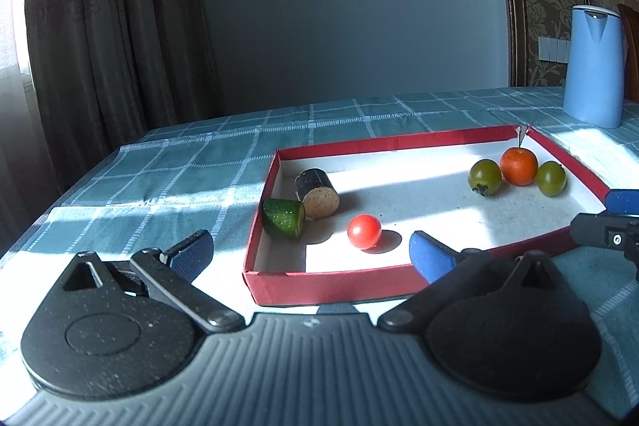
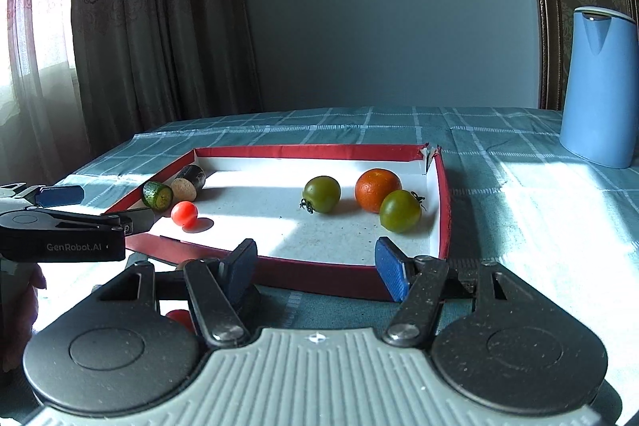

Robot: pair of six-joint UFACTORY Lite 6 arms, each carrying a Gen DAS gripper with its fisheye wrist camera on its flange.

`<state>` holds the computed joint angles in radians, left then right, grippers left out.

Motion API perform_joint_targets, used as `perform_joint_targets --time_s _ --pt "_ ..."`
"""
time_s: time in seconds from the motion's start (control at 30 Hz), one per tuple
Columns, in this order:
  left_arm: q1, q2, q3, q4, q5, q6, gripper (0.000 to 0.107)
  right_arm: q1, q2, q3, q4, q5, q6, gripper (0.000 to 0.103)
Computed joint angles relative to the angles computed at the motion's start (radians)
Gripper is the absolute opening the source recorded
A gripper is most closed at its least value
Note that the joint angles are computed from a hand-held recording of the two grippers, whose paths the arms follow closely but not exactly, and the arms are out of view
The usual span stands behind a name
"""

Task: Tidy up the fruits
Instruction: 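Withdraw both tools from the tray toward the remaining produce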

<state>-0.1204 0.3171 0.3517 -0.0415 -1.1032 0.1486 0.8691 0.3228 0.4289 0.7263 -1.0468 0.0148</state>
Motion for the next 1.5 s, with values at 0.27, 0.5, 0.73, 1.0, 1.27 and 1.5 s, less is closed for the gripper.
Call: perform_joint_targets --time_s 0.27,0.5,0.73,1.0,1.27,1.5 --pt "-0.041 0.02 -0.01 -0.048 -0.044 0.048 0.103 0.126 -0.03 -0.079 0.014 -0.029 -0.016 0.065" --pt "-0.068 0.036 -0.007 -0.076 -0.056 0.08 0.103 0.055 -0.014 -0.016 -0.125 0.161 -0.013 0.056" --pt "-0.083 0.044 -0.007 -0.088 -0.067 0.097 0.103 0.072 0.026 0.041 -0.1 0.201 -0.061 0.041" --pt "-0.068 0.019 -0.04 -0.022 -0.055 0.095 0.103 0.061 0.021 0.036 -0.142 0.186 -0.033 0.025" --pt "-0.006 -0.043 -0.113 0.226 -0.037 0.055 0.103 0.024 -0.021 -0.027 -0.053 0.126 0.054 0.025" --pt "-0.032 -0.053 -0.098 0.335 0.067 0.016 0.103 -0.011 -0.024 -0.04 -0.066 0.139 0.096 0.025"
